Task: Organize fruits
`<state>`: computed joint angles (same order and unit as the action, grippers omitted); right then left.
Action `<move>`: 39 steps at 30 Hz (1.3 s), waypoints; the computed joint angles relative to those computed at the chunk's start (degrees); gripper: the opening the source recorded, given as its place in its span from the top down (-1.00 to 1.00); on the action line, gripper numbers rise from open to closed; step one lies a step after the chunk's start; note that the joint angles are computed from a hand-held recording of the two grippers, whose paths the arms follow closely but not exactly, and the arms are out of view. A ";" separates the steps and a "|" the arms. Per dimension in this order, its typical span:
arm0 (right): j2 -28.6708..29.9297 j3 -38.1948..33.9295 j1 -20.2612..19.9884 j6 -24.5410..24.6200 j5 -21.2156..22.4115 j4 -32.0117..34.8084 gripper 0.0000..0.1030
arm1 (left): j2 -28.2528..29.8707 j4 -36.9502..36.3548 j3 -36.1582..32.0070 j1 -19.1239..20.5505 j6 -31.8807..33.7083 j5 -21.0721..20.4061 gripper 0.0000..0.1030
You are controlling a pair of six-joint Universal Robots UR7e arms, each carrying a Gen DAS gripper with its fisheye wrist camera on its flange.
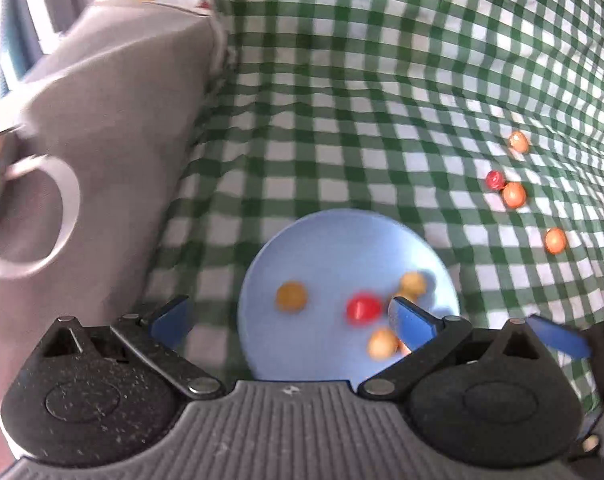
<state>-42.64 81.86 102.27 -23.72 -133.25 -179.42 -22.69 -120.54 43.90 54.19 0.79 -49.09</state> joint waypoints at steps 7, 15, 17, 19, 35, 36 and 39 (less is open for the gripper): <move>-5.73 9.30 3.56 7.75 -3.91 0.48 -0.94 | -13.44 -2.45 20.51 -2.48 -5.62 4.39 -0.99; -6.91 15.69 8.25 7.40 -8.35 -9.47 -0.99 | -21.48 -7.35 32.84 -5.01 -6.16 3.89 -0.99; -6.93 16.31 8.89 6.67 -8.57 -10.65 -0.99 | -22.60 -8.37 34.16 -5.57 -5.59 3.82 -0.99; -6.86 17.27 9.67 6.10 -9.25 -12.62 -0.99 | -23.70 -9.79 35.53 -5.99 -4.93 3.90 -0.99; -7.30 19.79 11.77 3.75 -10.30 -19.31 -0.99 | -26.68 -12.46 39.45 -7.90 -3.88 4.26 -0.99; -7.29 19.79 11.76 3.73 -10.31 -19.41 -0.99 | -26.60 -12.40 39.36 -7.85 -3.80 4.22 -0.99; -7.17 19.74 11.75 3.71 -10.36 -19.76 -0.99 | -26.45 -12.12 39.17 -7.78 -3.67 4.12 -0.99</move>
<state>-49.80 101.60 114.02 -20.02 -143.61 -199.19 -49.14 -132.67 83.07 46.41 -2.88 -44.97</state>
